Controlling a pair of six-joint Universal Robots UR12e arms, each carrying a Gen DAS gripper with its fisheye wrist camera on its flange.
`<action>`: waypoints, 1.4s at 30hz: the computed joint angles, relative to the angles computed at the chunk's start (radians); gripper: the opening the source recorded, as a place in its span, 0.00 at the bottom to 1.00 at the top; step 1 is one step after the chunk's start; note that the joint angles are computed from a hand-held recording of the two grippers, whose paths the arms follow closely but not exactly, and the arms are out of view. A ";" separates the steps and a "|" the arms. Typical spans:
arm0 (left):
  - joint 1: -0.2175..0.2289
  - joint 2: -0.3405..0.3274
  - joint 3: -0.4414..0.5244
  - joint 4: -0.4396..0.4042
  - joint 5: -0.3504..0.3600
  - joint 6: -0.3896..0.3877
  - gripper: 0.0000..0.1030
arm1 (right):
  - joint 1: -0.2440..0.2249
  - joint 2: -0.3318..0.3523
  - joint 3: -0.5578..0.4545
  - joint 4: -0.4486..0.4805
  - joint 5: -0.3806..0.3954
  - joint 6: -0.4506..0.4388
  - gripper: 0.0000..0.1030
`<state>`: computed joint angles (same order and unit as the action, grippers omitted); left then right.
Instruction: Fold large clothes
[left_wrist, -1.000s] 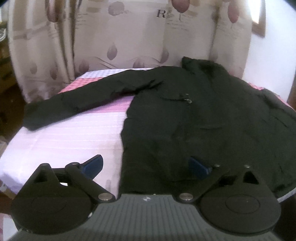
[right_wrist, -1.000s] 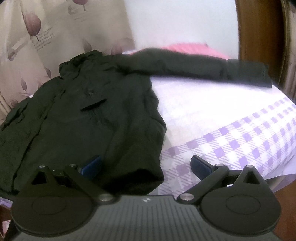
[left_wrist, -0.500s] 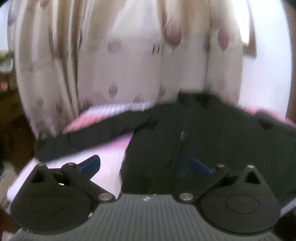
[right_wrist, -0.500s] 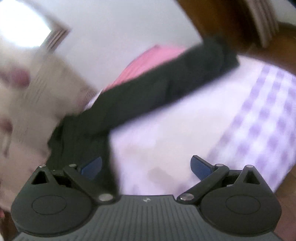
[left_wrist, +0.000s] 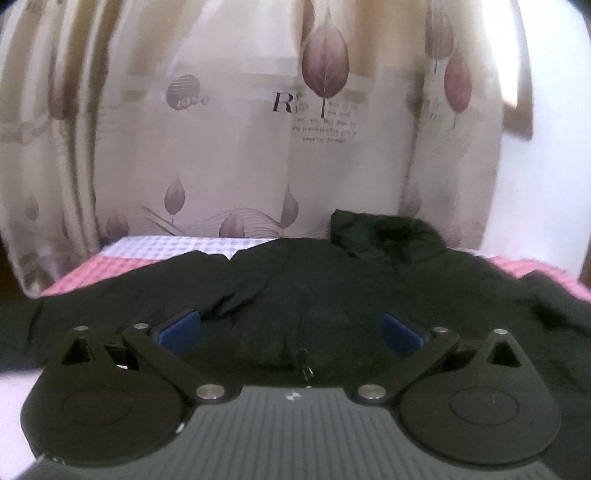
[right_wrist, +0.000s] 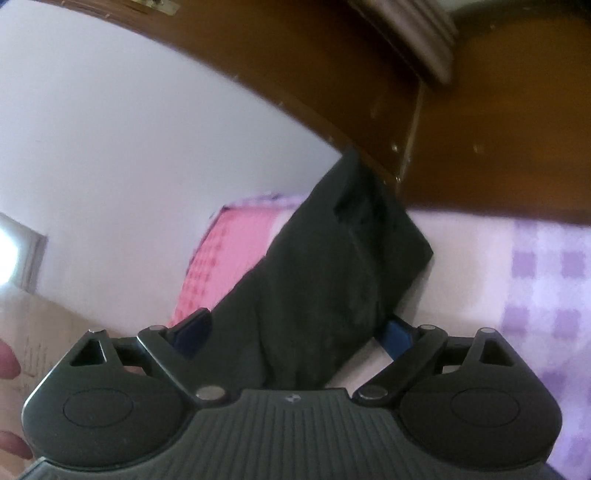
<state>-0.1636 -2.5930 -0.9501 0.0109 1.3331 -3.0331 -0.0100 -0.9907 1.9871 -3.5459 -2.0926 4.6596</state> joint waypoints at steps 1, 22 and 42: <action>-0.005 -0.022 0.031 -0.006 0.017 0.011 1.00 | -0.004 0.001 0.001 -0.001 0.001 -0.011 0.87; 0.038 -0.083 0.074 0.003 -0.029 -0.341 1.00 | 0.047 0.114 -0.537 0.077 0.245 -0.593 0.08; 0.055 -0.096 0.078 0.046 -0.090 -0.456 1.00 | 0.202 0.665 -1.471 0.751 0.563 -0.888 0.15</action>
